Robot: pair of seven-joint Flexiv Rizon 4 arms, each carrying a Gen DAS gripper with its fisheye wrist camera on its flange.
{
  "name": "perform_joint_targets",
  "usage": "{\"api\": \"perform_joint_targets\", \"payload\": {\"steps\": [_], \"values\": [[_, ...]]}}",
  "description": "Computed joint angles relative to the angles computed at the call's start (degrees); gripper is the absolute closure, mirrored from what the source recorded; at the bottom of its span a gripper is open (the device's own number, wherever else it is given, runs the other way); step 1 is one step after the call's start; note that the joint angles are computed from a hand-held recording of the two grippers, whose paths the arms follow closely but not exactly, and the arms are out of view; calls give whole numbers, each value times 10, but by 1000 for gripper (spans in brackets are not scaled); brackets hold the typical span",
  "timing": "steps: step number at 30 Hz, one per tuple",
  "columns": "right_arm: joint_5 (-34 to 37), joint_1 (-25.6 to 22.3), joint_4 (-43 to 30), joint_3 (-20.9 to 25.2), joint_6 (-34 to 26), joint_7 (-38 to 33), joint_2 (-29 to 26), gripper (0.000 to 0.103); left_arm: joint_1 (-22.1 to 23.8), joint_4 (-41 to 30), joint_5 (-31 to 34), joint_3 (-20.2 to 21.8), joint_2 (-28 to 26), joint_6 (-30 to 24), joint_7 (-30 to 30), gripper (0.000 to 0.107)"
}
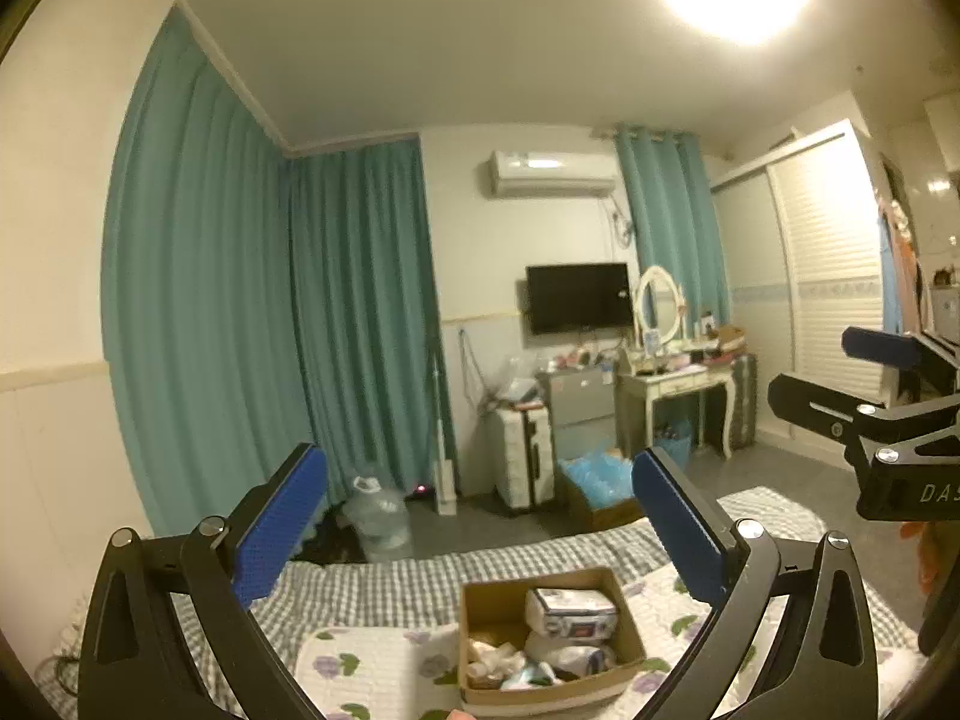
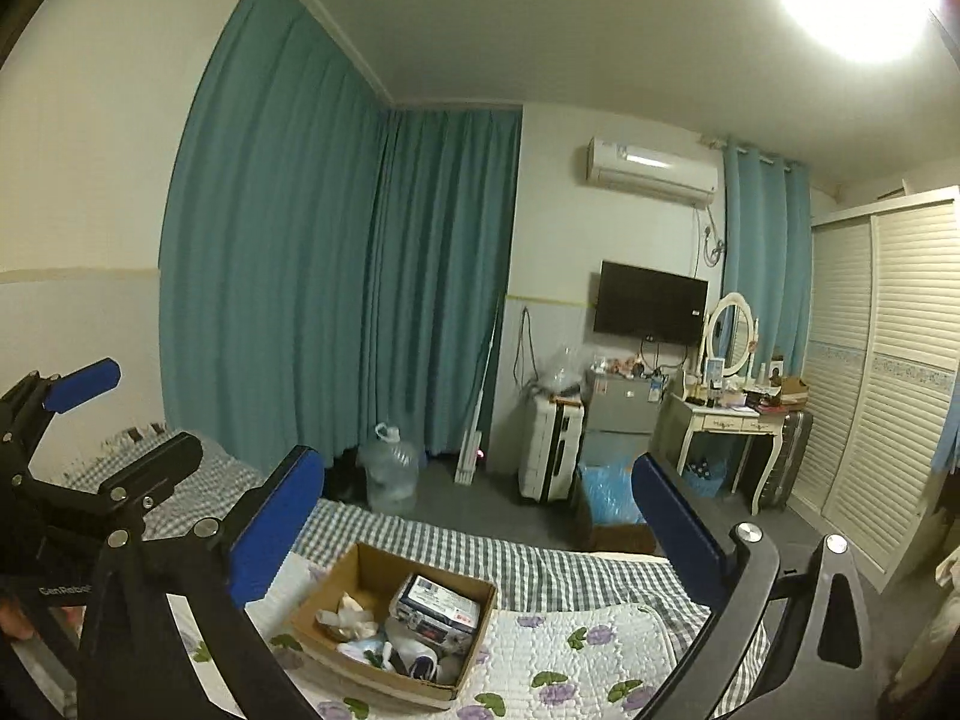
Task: Organize soft objects
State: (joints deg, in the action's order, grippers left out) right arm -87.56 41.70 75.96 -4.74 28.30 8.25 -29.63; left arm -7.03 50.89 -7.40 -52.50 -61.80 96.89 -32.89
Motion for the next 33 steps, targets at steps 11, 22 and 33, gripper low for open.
{"api": "perform_joint_targets", "payload": {"steps": [11,22,33], "values": [[-61,-1,78,19,-20,129,9,0,32,49,63,-16,-38,27,-38,4],[-38,-33,75,-1,46,189,-79,0,-32,-36,-12,78,-105,-9,-42,4],[26,-25,69,-25,89,191,-113,0,-24,2,-17,100,-97,0,-53,4]]}}
